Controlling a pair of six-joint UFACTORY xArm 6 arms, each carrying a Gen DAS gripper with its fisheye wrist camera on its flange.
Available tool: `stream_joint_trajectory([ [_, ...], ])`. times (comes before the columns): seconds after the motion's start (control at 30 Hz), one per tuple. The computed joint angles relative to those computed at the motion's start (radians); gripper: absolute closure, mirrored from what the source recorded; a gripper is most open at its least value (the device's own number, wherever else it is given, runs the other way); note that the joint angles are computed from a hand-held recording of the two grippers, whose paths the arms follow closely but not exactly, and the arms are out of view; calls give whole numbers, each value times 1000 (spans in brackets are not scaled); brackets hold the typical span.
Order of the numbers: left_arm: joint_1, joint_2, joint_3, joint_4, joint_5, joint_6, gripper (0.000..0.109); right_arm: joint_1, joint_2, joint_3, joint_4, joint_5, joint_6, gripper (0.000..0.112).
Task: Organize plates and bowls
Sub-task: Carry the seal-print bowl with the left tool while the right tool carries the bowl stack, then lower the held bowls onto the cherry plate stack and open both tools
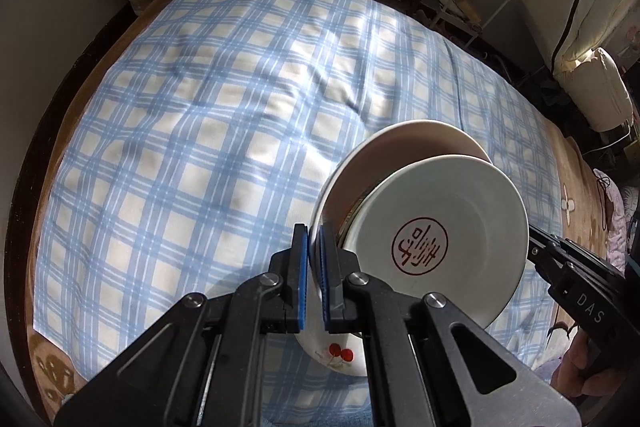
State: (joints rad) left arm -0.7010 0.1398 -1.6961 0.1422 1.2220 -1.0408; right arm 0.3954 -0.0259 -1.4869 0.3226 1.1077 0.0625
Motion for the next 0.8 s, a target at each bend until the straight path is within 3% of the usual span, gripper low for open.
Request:
stream_joint_trajectory([
  [0.2, -45, 8, 13, -4, 28, -21, 104, 1, -62, 93, -20, -2, 15, 105],
  [0.27, -62, 16, 4, 1, 35, -12, 103, -9, -84, 134, 36, -34, -16, 108],
  [0.33, -83, 10, 17, 25, -22, -8, 96, -24, -90, 138, 132, -56, -63, 110],
  [0.4, -78, 17, 11, -22, -67, 23, 92, -4, -76, 122, 114, -61, -62, 111],
  [0.47, -75, 28, 2, -20, -42, -12, 92, 21, -83, 135, 29, -82, -21, 111],
  [0.73, -89, 19, -39, 112, 89, -85, 94, -12, -132, 199, 10, -103, 6, 111],
  [0.8, -89, 5, -27, 109, 84, -90, 94, -8, -143, 198, 13, -99, 2, 110],
])
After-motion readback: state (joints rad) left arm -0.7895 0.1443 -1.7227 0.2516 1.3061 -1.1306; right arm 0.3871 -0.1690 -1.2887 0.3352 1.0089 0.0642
